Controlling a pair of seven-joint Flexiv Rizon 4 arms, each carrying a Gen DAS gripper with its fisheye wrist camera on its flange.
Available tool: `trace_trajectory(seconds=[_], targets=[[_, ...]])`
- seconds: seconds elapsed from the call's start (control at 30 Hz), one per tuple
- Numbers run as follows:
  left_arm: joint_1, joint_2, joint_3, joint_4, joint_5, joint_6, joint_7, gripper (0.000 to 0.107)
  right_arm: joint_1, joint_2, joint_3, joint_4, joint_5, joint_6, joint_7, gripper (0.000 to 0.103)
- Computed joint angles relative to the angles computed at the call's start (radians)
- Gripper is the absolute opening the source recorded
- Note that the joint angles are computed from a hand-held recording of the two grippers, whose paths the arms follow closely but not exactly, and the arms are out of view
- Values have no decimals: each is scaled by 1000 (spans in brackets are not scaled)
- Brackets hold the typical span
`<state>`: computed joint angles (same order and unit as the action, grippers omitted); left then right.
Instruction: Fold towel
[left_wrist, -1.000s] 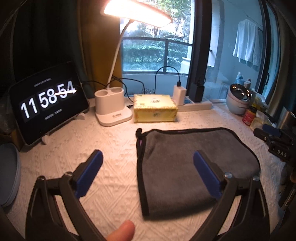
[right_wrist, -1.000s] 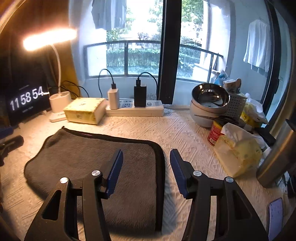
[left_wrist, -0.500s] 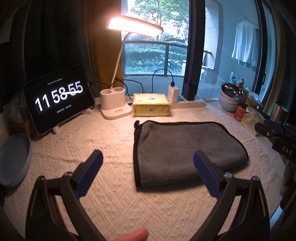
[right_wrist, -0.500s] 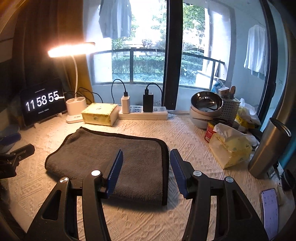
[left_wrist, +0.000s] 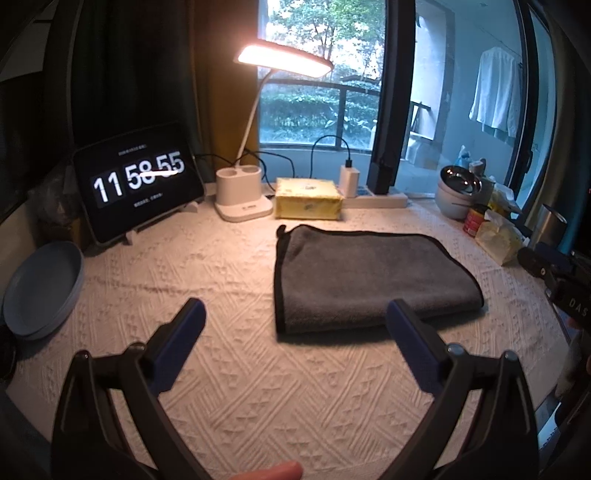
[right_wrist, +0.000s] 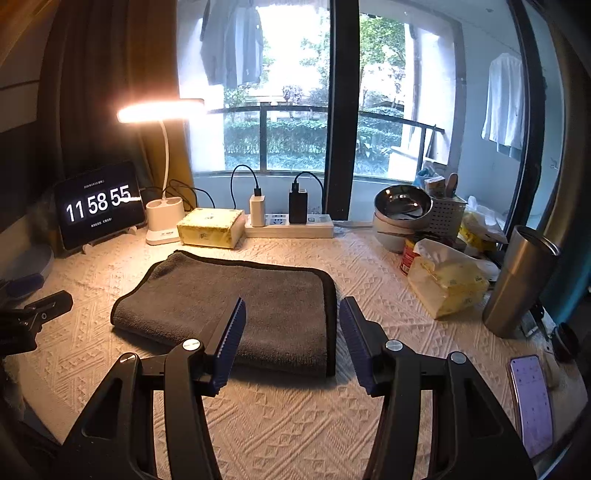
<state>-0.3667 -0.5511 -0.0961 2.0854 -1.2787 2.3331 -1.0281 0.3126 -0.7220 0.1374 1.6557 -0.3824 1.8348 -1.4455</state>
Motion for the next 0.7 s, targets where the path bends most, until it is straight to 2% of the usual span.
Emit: trace_trajectory(seconds=[0.23, 0.47, 0.7], targets=[[-16, 24, 0, 34, 8, 44, -18, 99, 15, 39, -21, 60, 28, 43, 1, 56], [-18, 44, 12, 82, 92, 118, -100, 99, 22, 82, -36, 123, 47, 111, -14, 56], [-35, 57, 8, 91, 94, 194, -77, 99, 9, 109, -30, 164, 54, 177, -19, 56]])
